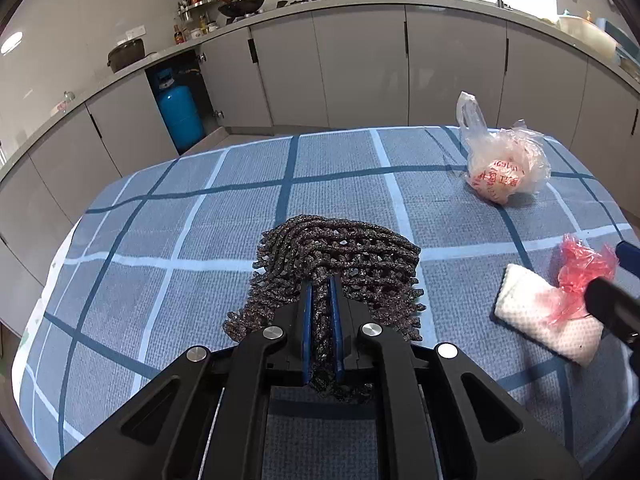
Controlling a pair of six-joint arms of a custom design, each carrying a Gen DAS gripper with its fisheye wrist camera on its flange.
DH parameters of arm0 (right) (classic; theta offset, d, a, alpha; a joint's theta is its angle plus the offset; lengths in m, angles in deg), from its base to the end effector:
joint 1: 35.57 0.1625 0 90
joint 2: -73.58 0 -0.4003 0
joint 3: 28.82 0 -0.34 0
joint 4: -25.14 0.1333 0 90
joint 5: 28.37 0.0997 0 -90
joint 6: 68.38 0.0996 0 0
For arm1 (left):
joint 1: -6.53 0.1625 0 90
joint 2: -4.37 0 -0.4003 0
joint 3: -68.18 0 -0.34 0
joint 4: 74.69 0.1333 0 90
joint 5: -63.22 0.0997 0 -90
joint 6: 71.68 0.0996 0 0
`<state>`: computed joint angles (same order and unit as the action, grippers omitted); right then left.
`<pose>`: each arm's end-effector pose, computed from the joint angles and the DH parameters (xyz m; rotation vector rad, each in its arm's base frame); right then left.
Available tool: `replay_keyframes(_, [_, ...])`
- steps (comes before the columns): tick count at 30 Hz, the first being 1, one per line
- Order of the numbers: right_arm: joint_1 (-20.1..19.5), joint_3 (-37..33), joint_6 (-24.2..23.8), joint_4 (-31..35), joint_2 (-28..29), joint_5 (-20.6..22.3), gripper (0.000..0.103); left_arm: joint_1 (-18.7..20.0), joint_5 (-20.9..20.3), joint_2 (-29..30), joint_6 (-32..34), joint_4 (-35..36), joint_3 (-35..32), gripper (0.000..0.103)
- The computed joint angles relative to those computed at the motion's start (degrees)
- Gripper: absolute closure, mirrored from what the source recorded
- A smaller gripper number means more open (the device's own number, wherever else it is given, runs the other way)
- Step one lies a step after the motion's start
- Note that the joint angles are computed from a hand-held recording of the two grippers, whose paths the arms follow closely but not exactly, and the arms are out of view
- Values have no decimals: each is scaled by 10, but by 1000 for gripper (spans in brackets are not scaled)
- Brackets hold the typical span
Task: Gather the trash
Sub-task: 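Grasp the pink plastic bag with the right tool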
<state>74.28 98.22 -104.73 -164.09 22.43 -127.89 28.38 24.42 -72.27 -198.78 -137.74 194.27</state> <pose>0.2676 -0.3972 0.0938 1.3080 -2.5544 0.5522 -0.1780 -0.2986 0.1820 -0.2798 1.8040 -0.9896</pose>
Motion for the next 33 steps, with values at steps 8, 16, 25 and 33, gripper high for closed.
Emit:
replay_keyframes(8, [0, 10, -20, -7, 0, -4, 75, -16, 2, 0, 10, -13, 3, 93])
replay_keyframes(16, [-14, 26, -26, -21, -44, 17, 78, -35, 16, 29, 21, -13, -25, 93])
replay_keyframes(25, [-48, 47, -33, -13, -102, 36, 78, -31, 42, 82, 65, -42, -62, 93])
replay_keyframes(33, [-82, 57, -38, -9, -140, 46, 78, -22, 69, 127, 112, -75, -98, 93])
